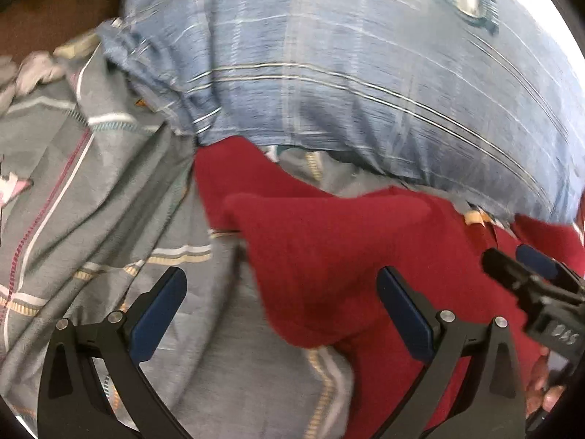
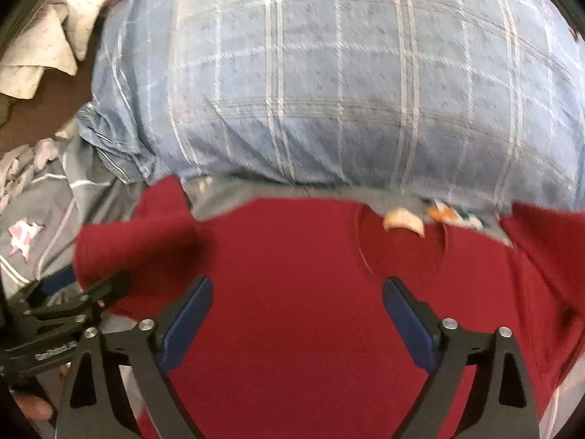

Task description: Fold small clothes

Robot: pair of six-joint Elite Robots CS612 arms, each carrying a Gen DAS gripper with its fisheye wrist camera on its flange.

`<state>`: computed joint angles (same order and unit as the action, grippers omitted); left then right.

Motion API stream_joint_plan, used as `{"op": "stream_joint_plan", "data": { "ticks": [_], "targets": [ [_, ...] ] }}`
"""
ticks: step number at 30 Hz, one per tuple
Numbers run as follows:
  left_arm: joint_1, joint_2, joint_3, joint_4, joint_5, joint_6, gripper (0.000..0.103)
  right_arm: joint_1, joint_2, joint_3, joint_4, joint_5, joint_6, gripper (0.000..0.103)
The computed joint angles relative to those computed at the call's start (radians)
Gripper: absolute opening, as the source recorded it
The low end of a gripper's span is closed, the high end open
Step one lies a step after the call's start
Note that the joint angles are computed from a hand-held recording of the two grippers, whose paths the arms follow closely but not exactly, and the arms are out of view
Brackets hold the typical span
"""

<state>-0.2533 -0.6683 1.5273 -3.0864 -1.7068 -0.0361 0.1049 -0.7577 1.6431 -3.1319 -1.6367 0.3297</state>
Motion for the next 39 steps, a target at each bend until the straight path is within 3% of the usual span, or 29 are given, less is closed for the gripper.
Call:
{"op": "stream_joint_plan", "data": {
  "ticks": [3,6,7,9,12,13,16,23,25,30,33,35,37,39],
  "targets": [
    [0.015,0.007,-0.025,0.048,-0.007,-0.036,0.103,-0.002,0.007,-0.024,0.005,0.050,-0.018,0.091],
    [0.034,0.009,-0.032,0.036,-0.011,-0.084,0.103,0.001,0.016,-0.053,0.007,0.107,-0.052,0.090],
    [0.039,0.009,-0.036,0.041,-0.011,-0.094,0.103,0.008,0.013,-0.068,0.045,0.089,-0.045,0.090],
    [0.047,0.009,-0.041,0.056,0.021,-0.115,0.103,0.011,0.024,-0.101,0.047,0.135,-0.077,0.089],
    [0.058,0.010,-0.050,0.096,0.010,-0.124,0.103,0.021,0.051,-0.177,0.098,0.193,-0.147,0.075],
    [0.062,0.010,-0.051,0.101,-0.003,-0.123,0.103,0.028,0.060,-0.205,0.128,0.183,-0.166,0.069],
    [0.065,-0.001,-0.037,0.094,-0.011,-0.098,0.103,0.043,0.094,-0.290,0.193,0.185,-0.209,0.069],
    [0.079,-0.010,-0.029,0.050,0.018,-0.101,0.103,0.060,0.193,-0.520,0.524,0.259,-0.256,0.070],
    [0.078,-0.008,-0.041,0.074,0.053,-0.112,0.103,0.072,0.233,-0.601,0.638,0.226,-0.284,0.070],
    [0.086,0.002,-0.068,0.115,0.076,-0.162,0.103,0.095,0.316,-0.732,0.784,0.173,-0.307,0.070],
    [0.085,0.000,-0.069,0.131,0.078,-0.158,0.103,0.097,0.343,-0.759,0.800,0.216,-0.290,0.070],
    [0.079,-0.003,-0.067,0.139,0.100,-0.143,0.103,0.107,0.364,-0.785,0.835,0.159,-0.279,0.070],
    [0.074,-0.003,-0.069,0.142,0.110,-0.131,0.103,0.114,0.366,-0.764,0.776,0.120,-0.280,0.072],
    [0.073,-0.001,-0.073,0.143,0.106,-0.132,0.103,0.116,0.359,-0.737,0.729,0.118,-0.306,0.063]
  ]
}}
